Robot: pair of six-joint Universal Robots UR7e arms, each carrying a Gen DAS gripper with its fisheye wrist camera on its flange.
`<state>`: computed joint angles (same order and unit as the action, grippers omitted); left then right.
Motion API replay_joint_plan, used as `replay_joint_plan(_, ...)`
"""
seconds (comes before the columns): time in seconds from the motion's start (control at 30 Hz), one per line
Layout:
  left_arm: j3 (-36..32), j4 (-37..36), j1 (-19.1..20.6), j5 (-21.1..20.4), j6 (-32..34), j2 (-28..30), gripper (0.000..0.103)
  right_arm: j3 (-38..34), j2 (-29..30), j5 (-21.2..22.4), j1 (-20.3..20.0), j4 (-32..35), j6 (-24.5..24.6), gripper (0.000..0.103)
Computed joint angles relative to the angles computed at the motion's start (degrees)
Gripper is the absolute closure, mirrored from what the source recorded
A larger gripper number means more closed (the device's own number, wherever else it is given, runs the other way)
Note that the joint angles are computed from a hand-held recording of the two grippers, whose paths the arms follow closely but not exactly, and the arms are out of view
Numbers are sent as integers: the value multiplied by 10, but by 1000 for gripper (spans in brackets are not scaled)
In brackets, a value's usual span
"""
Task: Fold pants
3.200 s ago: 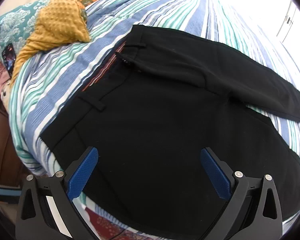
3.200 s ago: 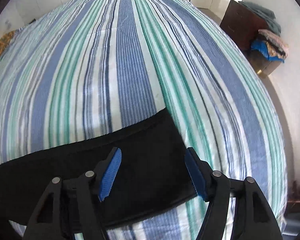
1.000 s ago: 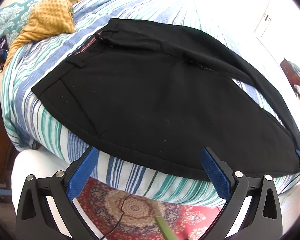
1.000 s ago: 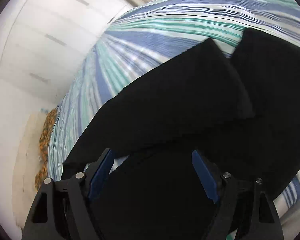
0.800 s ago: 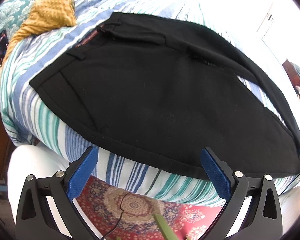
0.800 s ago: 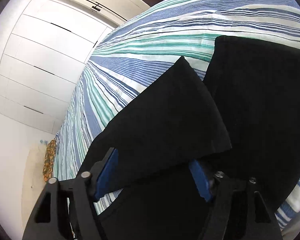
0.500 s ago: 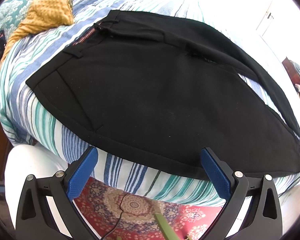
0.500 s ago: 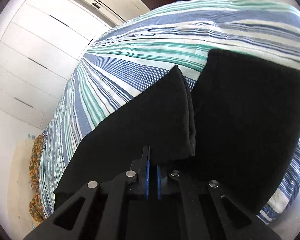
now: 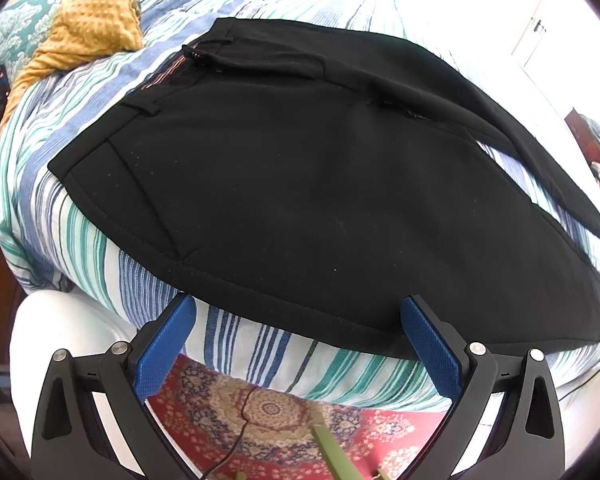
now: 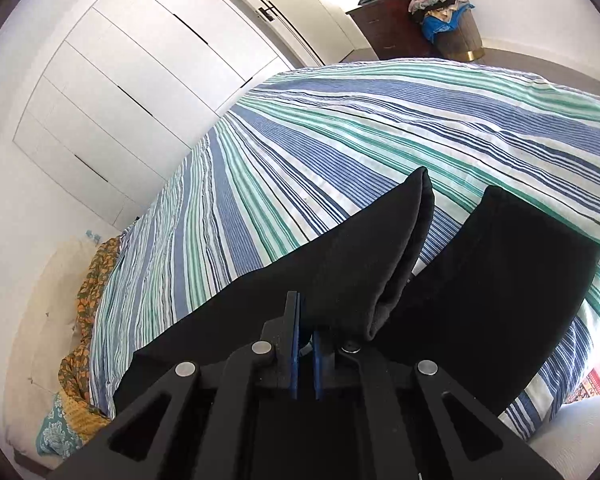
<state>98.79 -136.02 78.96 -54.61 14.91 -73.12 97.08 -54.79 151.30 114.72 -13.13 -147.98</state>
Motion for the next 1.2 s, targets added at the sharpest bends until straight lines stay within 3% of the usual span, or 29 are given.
replay_joint_plan(0.13, -41, 58, 2, -25, -33, 17, 1, -10, -4, 8, 23, -14, -54, 98)
replay_joint_plan(0.27, -179, 169, 11, -111, -104, 85, 1, -13, -13, 6, 45, -38, -110, 98)
replay_joint_plan(0.37, -287, 213, 5, -185, -146, 143, 1, -7, -24, -2, 61, -62, -152, 98)
replay_joint_plan(0.43, -333, 218, -7, -212, -155, 169, 1, -3, -31, -2, 71, -77, -182, 98)
replay_joint_plan(0.57, -346, 280, -36, -138, -209, 180, 1, -4, -31, 5, 85, -85, -218, 98)
replay_joint_plan(0.67, -265, 279, -34, -104, -220, 123, 1, -3, -28, 8, 89, -87, -233, 98)
replay_joint_plan(0.73, -208, 282, -33, -32, -218, 76, 1, 0, -31, 4, 87, -86, -235, 98)
replay_joint_plan(0.83, -160, 273, -34, 30, -225, 22, 2, 4, -38, -11, 77, -72, -223, 98)
replay_joint_plan(0.9, -137, 232, -43, 42, -193, -7, 2, -1, -38, -14, 75, -64, -224, 98)
replay_joint_plan(0.97, -137, 183, -53, 16, -143, -12, 2, -10, -36, -16, 74, -52, -226, 98)
replay_joint_plan(1.03, -162, 167, -54, -45, -101, 6, 1, -21, -32, -16, 78, -39, -230, 98)
replay_joint_plan(1.13, -261, 191, -44, -150, -60, 87, 1, -37, -25, -13, 86, -29, -248, 98)
replay_joint_plan(1.2, -348, 207, -39, -184, -37, 161, 1, -44, -21, -7, 93, -29, -261, 98)
